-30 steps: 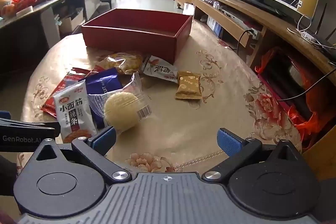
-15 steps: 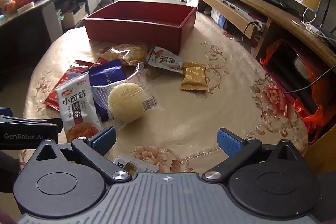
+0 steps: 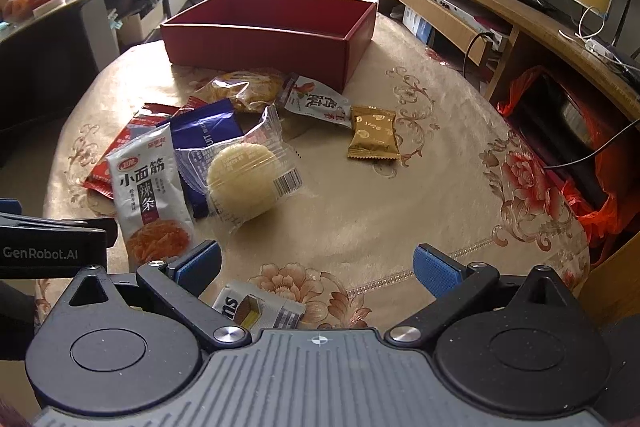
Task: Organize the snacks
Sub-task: 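Move the right gripper toward the white Kaprons wafer packet on the table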
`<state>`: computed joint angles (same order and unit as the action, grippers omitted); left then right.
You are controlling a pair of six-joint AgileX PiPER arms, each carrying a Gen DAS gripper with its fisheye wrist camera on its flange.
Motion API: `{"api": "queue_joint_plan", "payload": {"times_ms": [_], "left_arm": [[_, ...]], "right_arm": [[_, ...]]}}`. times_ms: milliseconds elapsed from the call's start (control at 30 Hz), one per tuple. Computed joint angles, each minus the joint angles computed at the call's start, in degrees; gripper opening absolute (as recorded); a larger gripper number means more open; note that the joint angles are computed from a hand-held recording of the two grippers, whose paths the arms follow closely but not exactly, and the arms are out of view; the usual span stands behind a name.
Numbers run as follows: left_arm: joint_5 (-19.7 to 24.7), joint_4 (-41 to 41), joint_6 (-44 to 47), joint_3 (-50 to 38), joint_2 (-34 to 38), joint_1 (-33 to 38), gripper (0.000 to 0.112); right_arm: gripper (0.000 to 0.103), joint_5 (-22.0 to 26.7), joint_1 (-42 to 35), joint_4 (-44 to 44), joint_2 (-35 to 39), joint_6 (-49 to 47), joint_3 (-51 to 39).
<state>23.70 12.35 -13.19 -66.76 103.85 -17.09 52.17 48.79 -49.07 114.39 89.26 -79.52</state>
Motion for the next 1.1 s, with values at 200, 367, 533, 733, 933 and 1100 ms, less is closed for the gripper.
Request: {"api": "queue_joint_plan", "payload": {"times_ms": [200, 367, 533, 733, 933, 1100], "left_arm": [[-0.03, -0.08, 0.59, 0.25, 0.02, 0.07, 0.102], [-0.15, 0.26, 0.67, 0.60, -0.02, -0.04, 0.102], [-0.20, 0.85, 0.46, 0.86, -0.06, -0.27, 0.102], [-0.53, 1.06, 0.47, 1.54, -0.36, -0.29, 0.102], [-0.49, 1.06, 0.58, 1.50, -0.28, -0.19, 0.102], [-0.62, 1.45, 0.31, 1.54, -0.17, -0.19, 0.101]], "right_arm": [[0.103, -0.05, -0.18, 0.13, 0.03, 0.08, -0.03], [0.103, -0.13, -0.35, 0.39, 0.23, -0.26, -0.21], [0.103, 0.09, -0.41, 0.84, 0.66, -0.82, -0.56], [0.103, 0.36, -0.39, 1.15, 0.79, -1.10, -0.73], [0.103, 0.34, -0.37, 1.33, 0.83, -1.31, -0.72], [0.103, 0.43, -0.35, 1.41, 0.97, -1.44, -0.89]]}}
